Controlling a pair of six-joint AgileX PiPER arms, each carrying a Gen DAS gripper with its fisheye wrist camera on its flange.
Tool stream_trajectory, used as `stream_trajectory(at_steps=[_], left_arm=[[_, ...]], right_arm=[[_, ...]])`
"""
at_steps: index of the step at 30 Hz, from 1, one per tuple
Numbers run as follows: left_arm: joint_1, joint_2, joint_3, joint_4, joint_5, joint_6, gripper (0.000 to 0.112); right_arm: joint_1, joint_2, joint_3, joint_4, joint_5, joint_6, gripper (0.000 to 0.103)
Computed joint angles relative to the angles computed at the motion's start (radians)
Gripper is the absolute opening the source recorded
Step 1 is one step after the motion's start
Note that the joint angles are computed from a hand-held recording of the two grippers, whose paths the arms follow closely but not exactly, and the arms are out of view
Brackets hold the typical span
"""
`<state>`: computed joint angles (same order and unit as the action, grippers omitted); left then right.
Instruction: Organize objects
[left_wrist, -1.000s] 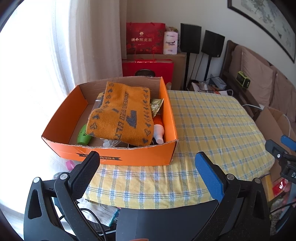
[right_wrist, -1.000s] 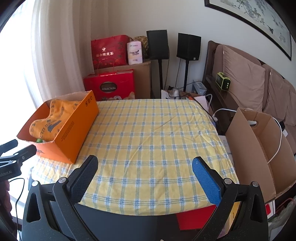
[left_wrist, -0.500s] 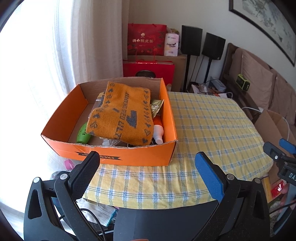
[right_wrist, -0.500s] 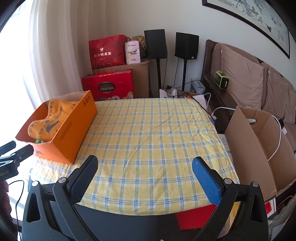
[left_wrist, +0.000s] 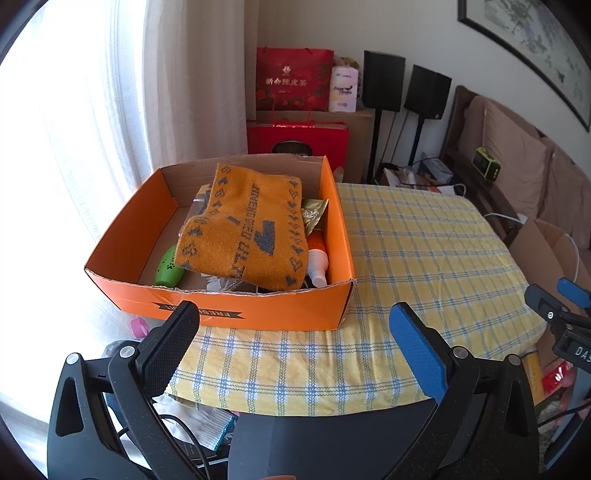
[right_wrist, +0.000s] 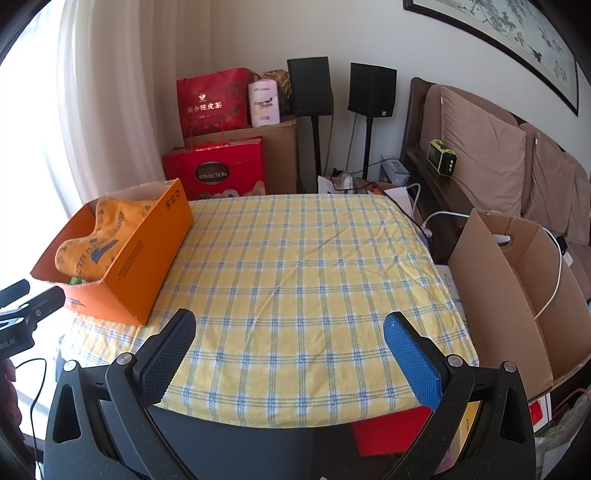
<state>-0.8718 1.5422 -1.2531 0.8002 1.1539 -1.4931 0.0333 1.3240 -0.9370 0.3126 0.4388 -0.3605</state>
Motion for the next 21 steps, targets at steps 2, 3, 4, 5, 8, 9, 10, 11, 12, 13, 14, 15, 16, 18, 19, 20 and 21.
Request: stream_trajectory(at_steps=[2, 3, 4, 5, 8, 9, 10, 11, 12, 13, 14, 15, 16, 18, 19, 20, 21], left_arm=[[0.002, 0.003, -0.004, -0.005, -0.001, 0.006, 0.103], [0.003, 0.005, -0.005, -0.008, -0.002, 0.01, 0.103], [0.003, 0.006, -0.005, -0.009, -0.002, 0.011, 0.103], [0.002, 0.007, -0.006, -0.008, -0.003, 0.01, 0.103], [0.004, 0.007, -0.006, -0.009, -0.003, 0.013, 0.103], [0.004, 0.008, -0.006, -0.009, -0.003, 0.013, 0.103], [0.004, 0.007, -0.004, -0.009, -0.004, 0.012, 0.103], [0.004, 0.007, -0.004, -0.009, -0.004, 0.011, 0.103], [0.004, 0.007, -0.003, -0.007, -0.003, 0.008, 0.103], [0.004, 0.006, -0.003, -0.005, -0.002, 0.006, 0.103], [0.003, 0.006, -0.003, -0.003, 0.001, 0.005, 0.103], [0.002, 0.006, -0.003, -0.001, 0.004, 0.003, 0.103], [0.002, 0.006, -0.003, 0.001, 0.007, 0.002, 0.103], [0.002, 0.008, -0.004, 0.004, 0.015, -0.001, 0.103], [0.002, 0.009, -0.003, 0.005, 0.015, -0.003, 0.103], [0.002, 0.009, -0.002, 0.005, 0.015, -0.004, 0.103], [0.003, 0.009, -0.002, 0.003, 0.015, -0.002, 0.103]], right_arm=[[0.001, 0.0, 0.0, -0.005, -0.002, 0.003, 0.102], [0.001, 0.001, -0.001, -0.003, -0.001, 0.001, 0.103], [0.001, 0.001, -0.001, -0.004, 0.0, 0.002, 0.103], [0.0, 0.0, -0.001, -0.002, 0.0, 0.001, 0.103], [0.001, 0.0, -0.001, -0.008, 0.0, 0.006, 0.103], [0.002, 0.001, -0.002, -0.007, 0.001, 0.008, 0.103], [0.001, 0.001, -0.001, -0.004, 0.001, 0.004, 0.102], [0.001, 0.002, 0.001, -0.003, 0.0, 0.003, 0.102], [0.004, 0.002, 0.004, -0.009, -0.004, 0.01, 0.102], [0.004, 0.001, 0.006, -0.011, -0.004, 0.01, 0.102], [0.005, 0.001, 0.007, -0.01, -0.006, 0.01, 0.103], [0.005, 0.003, 0.006, -0.008, -0.005, 0.009, 0.103], [0.005, 0.003, 0.006, -0.008, -0.005, 0.009, 0.103], [0.005, 0.003, 0.007, -0.01, -0.005, 0.009, 0.103], [0.007, 0.001, 0.009, -0.014, -0.006, 0.013, 0.103], [0.005, -0.001, 0.013, -0.011, -0.007, 0.01, 0.103], [0.006, 0.0, 0.015, -0.008, -0.009, 0.009, 0.103]])
